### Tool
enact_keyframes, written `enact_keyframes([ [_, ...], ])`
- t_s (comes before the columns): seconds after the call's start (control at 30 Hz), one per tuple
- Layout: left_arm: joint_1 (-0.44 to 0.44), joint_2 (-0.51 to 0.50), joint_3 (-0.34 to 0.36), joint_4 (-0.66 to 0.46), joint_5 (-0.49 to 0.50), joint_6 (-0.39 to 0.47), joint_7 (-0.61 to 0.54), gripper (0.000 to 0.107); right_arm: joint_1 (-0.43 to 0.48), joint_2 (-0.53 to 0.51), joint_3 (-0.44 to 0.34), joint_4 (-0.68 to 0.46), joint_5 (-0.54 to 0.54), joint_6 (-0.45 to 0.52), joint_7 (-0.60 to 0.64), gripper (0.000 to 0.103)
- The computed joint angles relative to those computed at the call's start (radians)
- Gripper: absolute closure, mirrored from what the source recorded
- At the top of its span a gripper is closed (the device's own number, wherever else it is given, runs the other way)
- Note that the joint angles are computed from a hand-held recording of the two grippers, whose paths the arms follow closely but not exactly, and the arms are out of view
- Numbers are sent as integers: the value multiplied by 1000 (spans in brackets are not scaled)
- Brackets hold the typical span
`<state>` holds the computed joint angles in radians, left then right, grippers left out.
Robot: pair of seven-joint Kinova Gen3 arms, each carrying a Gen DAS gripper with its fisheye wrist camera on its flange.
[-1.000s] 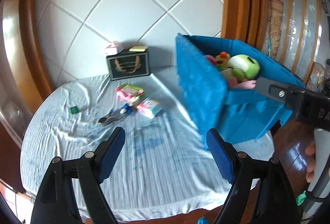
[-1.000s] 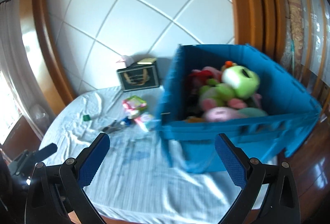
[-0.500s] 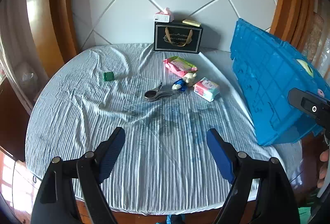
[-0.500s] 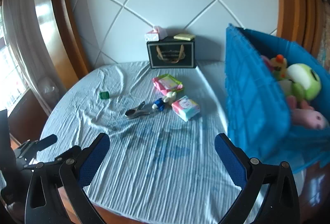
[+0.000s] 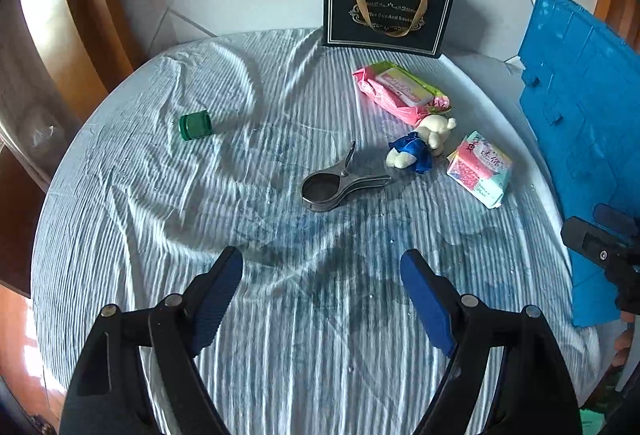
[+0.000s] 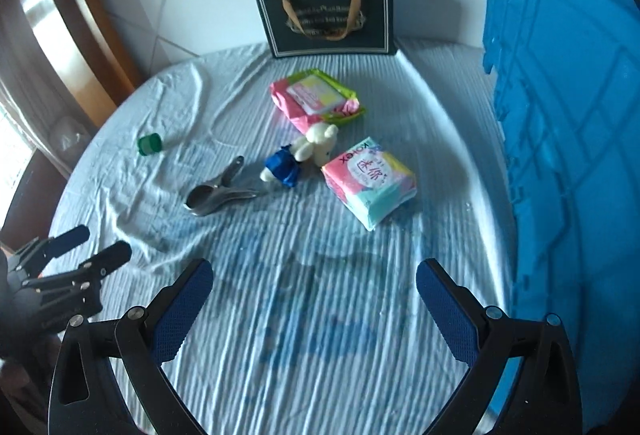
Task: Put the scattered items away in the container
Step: 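Move both tools back to the items on the bed, then grasp the metal clip with the left tool while the right tool grasps the Kotex pack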
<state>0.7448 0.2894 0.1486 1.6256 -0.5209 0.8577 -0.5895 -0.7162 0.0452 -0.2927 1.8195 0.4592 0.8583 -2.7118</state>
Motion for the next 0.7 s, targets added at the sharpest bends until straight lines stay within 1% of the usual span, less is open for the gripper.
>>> enact_keyframes([
  [0.07, -38, 52, 4, -33, 27, -27, -68, 26, 16, 40, 19, -9, -5, -13, 16, 0],
  [0.2, -91, 170, -9, -119, 93, -45, -221, 26, 34, 112, 70, -25, -14, -41, 19, 0],
  [0.37, -119, 289, -34, -221, 150, -42, -382, 26, 39, 201, 136, -63, -17, -68, -15, 0],
  [0.43, -135, 317, -37, -242, 187, -49, -436, 26, 30, 228, 158, -79, -9, -69, -37, 0],
  [0.5, -145, 343, -40, -261, 225, -46, -486, 26, 27, 257, 172, -99, -4, -64, -32, 0],
  [0.57, -151, 362, -43, -275, 259, -36, -524, 25, 28, 284, 180, -120, -9, -52, -2, 0],
  [0.6, -155, 362, -46, -268, 275, -47, -535, 25, 31, 292, 182, -122, -11, -54, 19, 0],
  [0.67, -163, 356, -53, -258, 302, -70, -548, 26, 39, 303, 183, -117, -15, -71, 71, 0],
  [0.7, -158, 356, -62, -257, 306, -78, -547, 28, 44, 303, 185, -107, -15, -93, 95, 0],
])
